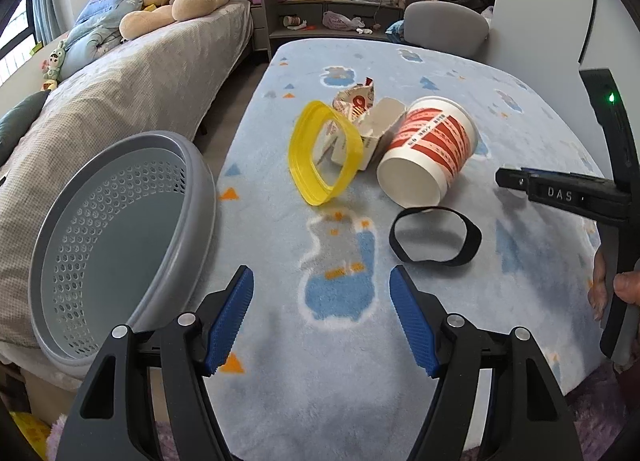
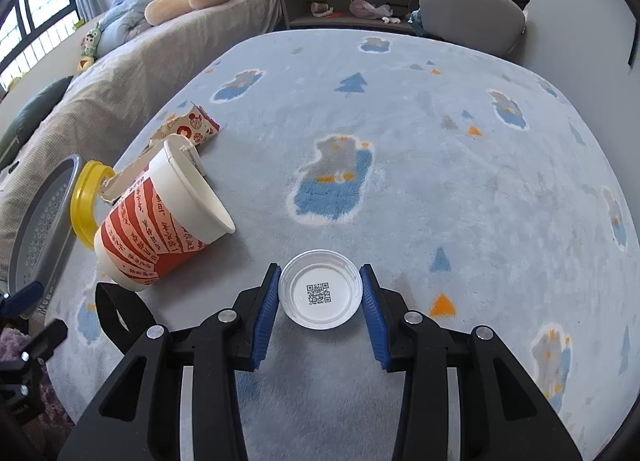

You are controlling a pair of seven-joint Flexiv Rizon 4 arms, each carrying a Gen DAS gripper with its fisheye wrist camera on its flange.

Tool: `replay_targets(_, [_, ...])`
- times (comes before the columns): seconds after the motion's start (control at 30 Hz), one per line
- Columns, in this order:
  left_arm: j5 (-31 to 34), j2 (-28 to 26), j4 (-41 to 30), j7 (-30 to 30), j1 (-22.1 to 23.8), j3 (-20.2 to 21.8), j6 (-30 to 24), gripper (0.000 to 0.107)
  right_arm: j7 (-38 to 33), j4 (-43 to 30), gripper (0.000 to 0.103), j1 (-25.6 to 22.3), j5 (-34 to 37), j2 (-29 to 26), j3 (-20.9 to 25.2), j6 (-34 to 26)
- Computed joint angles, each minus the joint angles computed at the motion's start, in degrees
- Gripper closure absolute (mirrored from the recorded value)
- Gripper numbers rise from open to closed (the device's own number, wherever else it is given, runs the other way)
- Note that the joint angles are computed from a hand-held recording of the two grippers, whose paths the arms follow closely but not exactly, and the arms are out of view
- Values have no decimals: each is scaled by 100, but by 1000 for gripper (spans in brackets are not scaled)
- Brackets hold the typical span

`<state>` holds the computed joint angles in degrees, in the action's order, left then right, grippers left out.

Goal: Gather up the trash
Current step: 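Reach the right gripper to the white bottle cap and close on it, then grasp the black rubber band with the left gripper while the right gripper holds the cap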

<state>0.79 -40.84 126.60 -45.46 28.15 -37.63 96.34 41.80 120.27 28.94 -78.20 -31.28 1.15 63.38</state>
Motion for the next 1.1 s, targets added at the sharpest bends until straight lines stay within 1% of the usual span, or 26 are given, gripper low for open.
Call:
replay_targets(0.13, [15, 111, 109, 0, -217, 129, -64, 39, 360, 114, 64, -26, -260, 150, -3, -7])
replay_targets(0.3, [-110, 159, 190, 128, -279, -64, -344, 39, 992, 252, 64, -244, -716, 281, 48, 133])
replay_targets(0.4, [-175, 169, 163, 162, -531, 41, -336, 39, 1402, 307, 64, -418, -1079, 353, 112, 210])
replay_targets(0.5, [-304, 159, 70, 173, -750, 128, -472, 39, 1442, 335, 64, -492, -1154, 421, 224, 75])
replay_targets(0.6, [-426, 129, 23, 192, -868, 148, -487, 39, 1515, 349, 64, -561, -1260, 455, 280, 43])
replay_targets(0.73, [-478, 111, -98, 124, -1268, 451, -353, 39, 1647, 358, 64, -672, -1453, 477, 331, 98])
replay_targets(0.93, [-564, 30, -333, -41, -1708, 839, -312, 39, 1759, 333, 64, -763, -1652, 504, 406, 99])
replay_targets(1.0, [-567, 18, -379, -89, -1809, 941, -281, 39, 1757, 327, 64, -785, -1666, 498, 423, 108])
replay_targets(1.1, [-598, -16, -428, -109, -1777, 921, -369, 39, 1748, 321, 64, -791, -1653, 493, 438, 100])
